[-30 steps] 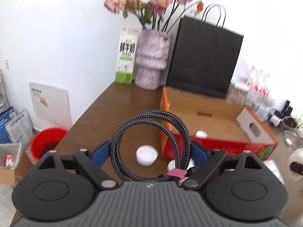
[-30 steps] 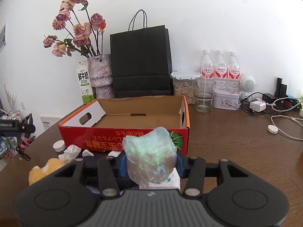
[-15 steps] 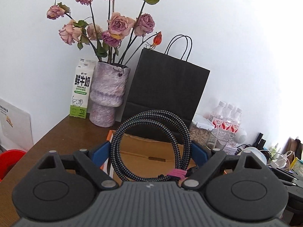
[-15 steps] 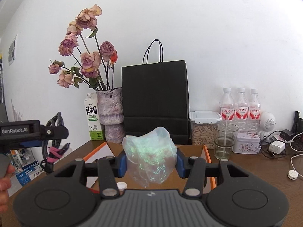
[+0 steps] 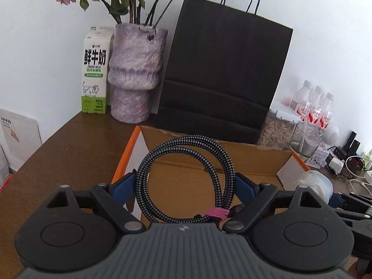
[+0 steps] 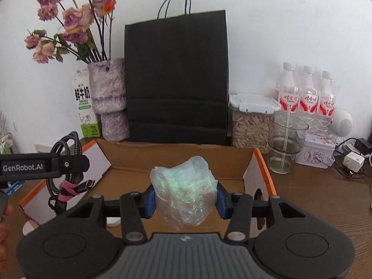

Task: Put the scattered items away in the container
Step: 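Lower the cable and bag into the box and open both grippers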

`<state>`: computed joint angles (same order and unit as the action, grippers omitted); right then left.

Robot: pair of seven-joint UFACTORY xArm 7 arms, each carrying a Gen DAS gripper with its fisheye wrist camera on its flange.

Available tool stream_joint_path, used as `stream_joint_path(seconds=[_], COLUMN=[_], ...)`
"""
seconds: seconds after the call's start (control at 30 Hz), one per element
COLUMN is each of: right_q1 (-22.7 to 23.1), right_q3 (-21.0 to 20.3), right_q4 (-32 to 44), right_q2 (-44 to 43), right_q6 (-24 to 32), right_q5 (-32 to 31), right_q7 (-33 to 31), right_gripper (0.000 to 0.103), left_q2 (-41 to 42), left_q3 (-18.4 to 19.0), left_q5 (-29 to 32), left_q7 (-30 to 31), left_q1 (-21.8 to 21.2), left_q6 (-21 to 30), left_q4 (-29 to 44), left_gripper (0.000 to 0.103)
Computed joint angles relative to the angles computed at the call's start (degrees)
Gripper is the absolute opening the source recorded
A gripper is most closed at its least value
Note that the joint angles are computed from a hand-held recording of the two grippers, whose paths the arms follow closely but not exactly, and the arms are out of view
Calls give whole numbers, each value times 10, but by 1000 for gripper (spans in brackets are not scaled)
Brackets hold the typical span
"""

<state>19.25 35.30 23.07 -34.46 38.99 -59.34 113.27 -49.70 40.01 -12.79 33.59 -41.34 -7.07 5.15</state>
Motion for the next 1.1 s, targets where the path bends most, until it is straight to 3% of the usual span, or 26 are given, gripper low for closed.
stream_joint_path(seconds=[0.13,0.2,0.27,0.3,0.33,0.4,0.43,0.53,0.93,1.1], right_q1=[-1,2,10,13,18,27,32,39,49,64], right_q3=[-5,-5,-10,-10,-10,-13,-17,-18,-16,3], right_q4=[0,4,11,14,17,23,26,29,31,36], right_q2=[14,22,29,32,34,36,38,39,25,2], right_q6=[-13,-6,8,15,28,45,53,71,78,114], right_q5=[-3,2,17,21,30,45,55,68,71,90], right_q7=[2,-6,-23,-28,-39,-54,-63,-72,-80,-84], right_gripper=[49,54,81,89,95,97,103,103,103,103], left_q2=[9,17,26,25,19,13,14,28,8,-68], left_q3=[0,-13,-42,-49,-51,-69,-81,-110,-104,-114], left_q5=[3,8,11,15,21,26,27,35,38,30], left_q7=[3,0,-10,-12,-11,-19,-26,-46,-62,-42], left_q1=[-2,5,22,27,30,45,54,75,85,125], left_q6=[-8,-8,-8,-12,-14,-15,-15,-17,10,72], left_q4=[-5,-6,-9,-13,-17,-22,-23,-24,-20,-33], left_gripper=[90,91,94,98,103,103,103,103,103,103])
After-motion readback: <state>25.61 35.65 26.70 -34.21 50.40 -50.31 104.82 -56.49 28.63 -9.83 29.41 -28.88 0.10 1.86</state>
